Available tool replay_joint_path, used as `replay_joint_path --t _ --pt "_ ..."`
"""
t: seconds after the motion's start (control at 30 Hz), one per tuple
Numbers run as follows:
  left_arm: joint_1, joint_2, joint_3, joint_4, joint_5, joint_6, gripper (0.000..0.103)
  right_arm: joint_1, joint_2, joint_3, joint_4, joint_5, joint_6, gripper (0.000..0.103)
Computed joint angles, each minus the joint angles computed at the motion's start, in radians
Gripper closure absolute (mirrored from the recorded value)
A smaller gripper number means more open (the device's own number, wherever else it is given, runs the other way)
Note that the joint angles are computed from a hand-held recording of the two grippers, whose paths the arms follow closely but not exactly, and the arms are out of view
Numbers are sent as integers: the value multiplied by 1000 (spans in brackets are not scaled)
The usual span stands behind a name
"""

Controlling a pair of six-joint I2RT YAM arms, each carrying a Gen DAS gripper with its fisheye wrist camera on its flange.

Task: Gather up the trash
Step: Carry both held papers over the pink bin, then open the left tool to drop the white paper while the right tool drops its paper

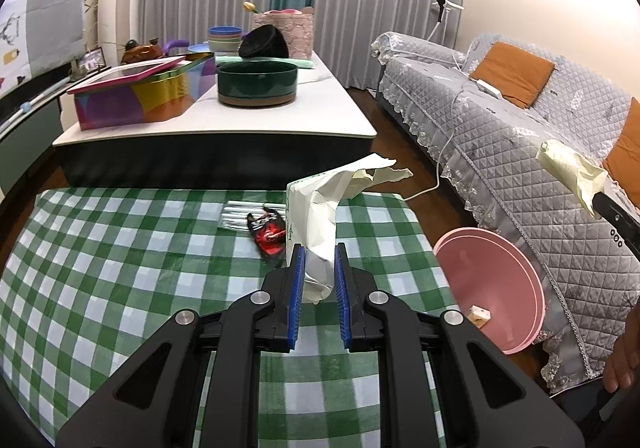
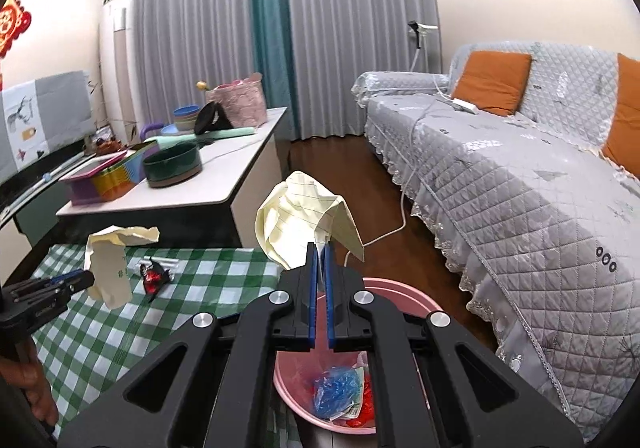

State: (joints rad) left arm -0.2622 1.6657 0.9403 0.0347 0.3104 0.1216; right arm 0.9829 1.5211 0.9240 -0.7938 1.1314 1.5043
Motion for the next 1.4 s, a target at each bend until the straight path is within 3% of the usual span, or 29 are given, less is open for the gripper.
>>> replay_joint_path --t 0.4,0.93,1.4 --pt "-125 11 38 -10 -47 -35 88 -33 -42 -22 -103 4 96 99" --pt "-295 58 94 -12 -77 -112 88 -99 -119 -122 -68 -68 120 99" --pt "-395 145 143 0 -56 -155 88 -198 -162 -231 131 -187 -29 99"
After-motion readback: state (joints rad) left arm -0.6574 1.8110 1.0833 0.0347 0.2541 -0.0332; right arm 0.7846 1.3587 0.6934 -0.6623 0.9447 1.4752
